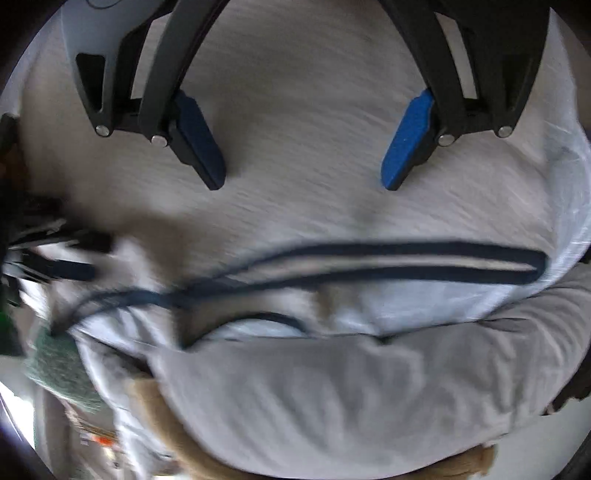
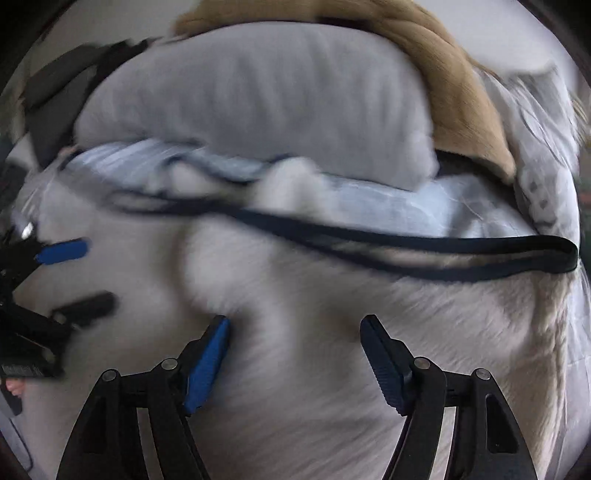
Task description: Fold large clothes
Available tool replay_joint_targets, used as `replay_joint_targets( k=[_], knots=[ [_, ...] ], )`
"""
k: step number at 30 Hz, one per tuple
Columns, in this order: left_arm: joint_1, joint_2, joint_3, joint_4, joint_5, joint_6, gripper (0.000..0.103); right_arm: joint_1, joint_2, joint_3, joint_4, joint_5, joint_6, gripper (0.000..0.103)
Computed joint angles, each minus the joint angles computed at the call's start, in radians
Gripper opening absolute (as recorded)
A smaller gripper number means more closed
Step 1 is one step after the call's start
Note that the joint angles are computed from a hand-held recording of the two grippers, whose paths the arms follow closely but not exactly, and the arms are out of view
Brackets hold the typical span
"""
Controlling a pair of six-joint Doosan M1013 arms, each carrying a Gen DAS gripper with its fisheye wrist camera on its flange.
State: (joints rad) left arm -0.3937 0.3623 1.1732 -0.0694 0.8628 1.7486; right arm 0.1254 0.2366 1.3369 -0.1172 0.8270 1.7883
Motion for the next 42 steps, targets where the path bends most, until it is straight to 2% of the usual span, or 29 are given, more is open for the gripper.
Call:
replay_joint_targets(
  k=[2, 3, 4, 6, 7, 8, 10, 12, 14, 16, 18, 21, 22, 27, 32, 35, 38, 39, 40, 42],
  knots=[
    [0.018, 0.025, -0.033, 0.041, 0.014, -0.033, 0.083, -0.030, 0.006, -0.010, -0.007, 0.004, 0.024, 0.068],
    [0.031, 0.032, -0.041, 0.052, 0.012, -0.047, 0.082, -0.045, 0.002, -0.007, 0.003, 0.003, 0.018, 0.055],
    [0.042, 0.034, -0.043, 0.051, -0.001, -0.051, 0.082, -0.067, 0.000, -0.004, 0.053, -0.006, -0.008, 0.050],
    [0.063, 0.032, -0.035, 0.061, -0.044, -0.084, 0.082, -0.102, -0.011, 0.010, 0.101, -0.037, -0.008, 0.048],
    [0.077, 0.034, -0.035, 0.047, -0.054, -0.097, 0.078, -0.114, -0.016, 0.019, 0.112, -0.054, -0.002, 0.048],
    [0.089, 0.043, -0.045, 0.024, -0.040, -0.120, 0.078, -0.129, -0.022, 0.030, 0.116, -0.073, 0.006, 0.048],
    [0.101, 0.065, -0.068, 0.061, 0.005, -0.203, 0.082, -0.159, -0.022, 0.042, 0.156, -0.077, 0.012, 0.048],
    [0.123, 0.078, -0.079, -0.018, 0.031, -0.211, 0.086, -0.185, -0.016, 0.048, 0.227, -0.076, 0.012, 0.044],
    [0.128, 0.077, -0.076, -0.023, 0.040, -0.244, 0.090, -0.193, -0.010, 0.048, 0.246, -0.071, 0.022, 0.043],
    [0.119, 0.067, -0.076, 0.024, 0.073, -0.297, 0.091, -0.171, -0.011, 0.033, 0.155, -0.047, 0.069, 0.043],
    [0.113, 0.039, -0.057, 0.039, 0.095, -0.327, 0.091, -0.139, -0.023, 0.026, 0.062, -0.004, 0.123, 0.048],
    [0.107, -0.019, -0.003, 0.002, 0.118, -0.312, 0.091, -0.116, -0.078, 0.057, 0.020, 0.014, 0.155, 0.072],
    [0.104, -0.043, 0.021, -0.001, 0.121, -0.314, 0.091, -0.117, -0.107, 0.081, 0.034, 0.005, 0.162, 0.076],
    [0.094, -0.161, 0.120, 0.013, 0.195, -0.373, 0.092, -0.127, -0.216, 0.159, 0.110, 0.050, 0.199, 0.078],
    [0.121, -0.237, 0.175, -0.060, 0.276, -0.372, 0.093, -0.118, -0.346, 0.251, 0.075, 0.067, 0.316, 0.085],
    [0.167, -0.272, 0.216, -0.196, 0.291, -0.401, 0.093, -0.117, -0.372, 0.262, 0.072, 0.126, 0.366, 0.085],
    [0.225, -0.302, 0.291, -0.391, 0.274, -0.401, 0.093, -0.093, -0.409, 0.301, 0.019, 0.141, 0.436, 0.085],
    [0.231, -0.306, 0.309, -0.423, 0.272, -0.403, 0.093, -0.092, -0.416, 0.314, 0.018, 0.147, 0.455, 0.086],
    [0.239, -0.308, 0.329, -0.461, 0.269, -0.403, 0.093, -0.096, -0.428, 0.335, 0.035, 0.137, 0.472, 0.086],
    [0.258, -0.305, 0.375, -0.539, 0.237, -0.406, 0.093, -0.134, -0.446, 0.388, 0.164, 0.096, 0.462, 0.086]
  ],
)
